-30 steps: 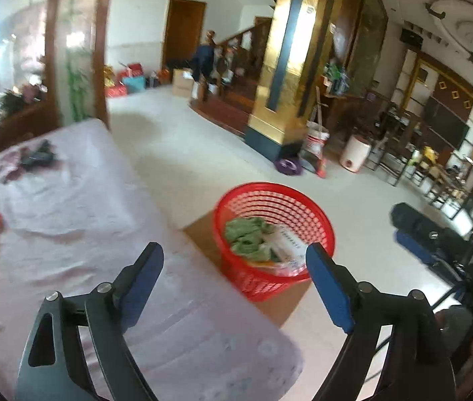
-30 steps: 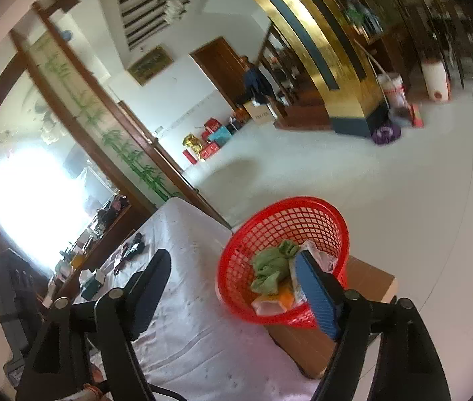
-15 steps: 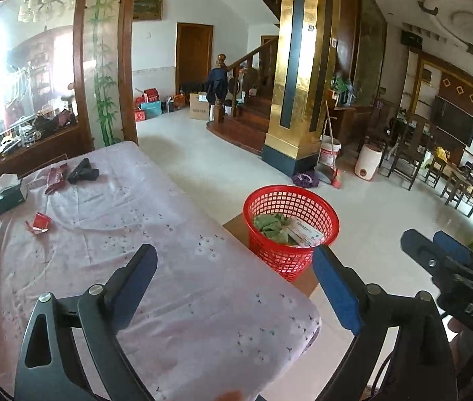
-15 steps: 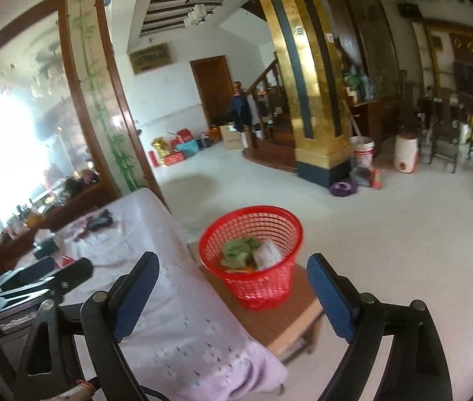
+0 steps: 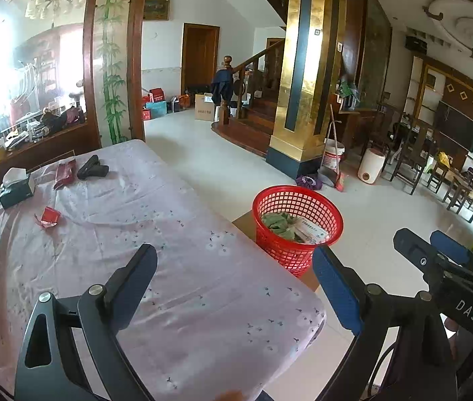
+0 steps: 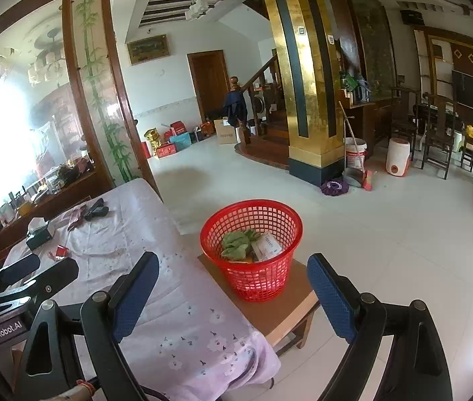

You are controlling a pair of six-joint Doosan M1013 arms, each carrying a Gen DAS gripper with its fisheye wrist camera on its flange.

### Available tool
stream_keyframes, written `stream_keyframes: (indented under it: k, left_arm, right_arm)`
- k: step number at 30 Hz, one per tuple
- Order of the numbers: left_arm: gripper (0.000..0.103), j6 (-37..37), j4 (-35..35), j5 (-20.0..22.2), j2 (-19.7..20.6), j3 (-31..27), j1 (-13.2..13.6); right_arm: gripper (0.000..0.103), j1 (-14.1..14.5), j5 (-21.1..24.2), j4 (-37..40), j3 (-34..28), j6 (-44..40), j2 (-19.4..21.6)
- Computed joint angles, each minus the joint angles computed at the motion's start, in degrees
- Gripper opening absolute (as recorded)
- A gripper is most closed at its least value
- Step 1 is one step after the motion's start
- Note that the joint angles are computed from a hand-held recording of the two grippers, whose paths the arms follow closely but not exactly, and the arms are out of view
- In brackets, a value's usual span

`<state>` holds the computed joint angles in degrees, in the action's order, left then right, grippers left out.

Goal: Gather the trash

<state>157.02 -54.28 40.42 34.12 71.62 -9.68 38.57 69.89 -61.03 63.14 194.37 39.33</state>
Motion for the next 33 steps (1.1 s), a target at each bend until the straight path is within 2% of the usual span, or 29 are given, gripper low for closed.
stream_keyframes:
  k: [33]
  left_arm:
    - [0.093,-1.1,2.0,1.6,0.8,-1.0,0.1]
  right_arm:
    - [0.093,-0.6,-1.4,1.3,1.4,0.9,0.0]
